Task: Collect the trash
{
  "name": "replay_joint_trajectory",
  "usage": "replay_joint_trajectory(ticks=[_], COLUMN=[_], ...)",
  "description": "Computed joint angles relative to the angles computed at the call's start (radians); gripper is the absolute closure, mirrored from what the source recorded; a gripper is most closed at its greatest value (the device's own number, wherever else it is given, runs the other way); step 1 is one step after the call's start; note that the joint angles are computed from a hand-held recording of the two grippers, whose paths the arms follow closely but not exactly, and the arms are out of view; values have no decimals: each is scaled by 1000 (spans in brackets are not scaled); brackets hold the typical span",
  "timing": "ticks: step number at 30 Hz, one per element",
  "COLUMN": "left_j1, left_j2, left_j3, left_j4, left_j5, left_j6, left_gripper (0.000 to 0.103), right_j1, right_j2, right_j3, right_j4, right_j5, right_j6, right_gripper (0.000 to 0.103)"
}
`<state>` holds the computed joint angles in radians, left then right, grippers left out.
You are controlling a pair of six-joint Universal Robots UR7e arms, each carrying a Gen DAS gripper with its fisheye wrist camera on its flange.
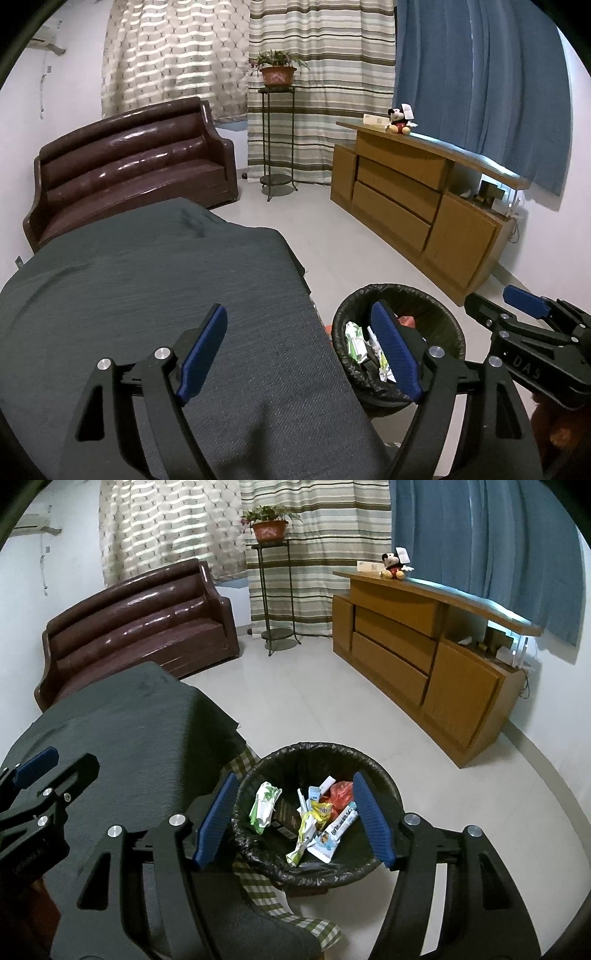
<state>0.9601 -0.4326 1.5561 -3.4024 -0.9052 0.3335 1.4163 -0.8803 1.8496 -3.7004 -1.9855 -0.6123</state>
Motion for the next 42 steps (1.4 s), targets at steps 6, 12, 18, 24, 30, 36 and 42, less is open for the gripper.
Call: replay_joint_trajectory(ticks=[6, 12, 18, 24, 30, 36, 42], left_j1=[-1, -1, -1, -1, 1, 1, -4], left_j2=[-4, -5, -5, -4, -7, -7, -11], left_j3=[12, 14, 15, 15, 17, 18, 31], left_j4=[-16, -19, -19, -20, -21, -27, -50], left_j5=[-4, -4, -5, -4, -6, -7, -7], left_j6=[6, 7, 8, 6, 10, 11, 12], left_gripper=[25, 25, 25, 25, 25, 25, 22], right_j1=[4, 6, 8, 8, 7, 7, 8], right_j2=[0, -1, 1, 0, 1, 1, 1], right_j3=[6, 13, 13, 14, 14, 14, 14], right_j4=[-17, -29, -35, -34, -36, -37, -37], right_j5=[4, 10, 9, 9, 9, 9, 8], right_j6=[-6, -11, -10, -10, -10, -11, -11], right_gripper=[40, 39, 39, 39, 39, 39, 39])
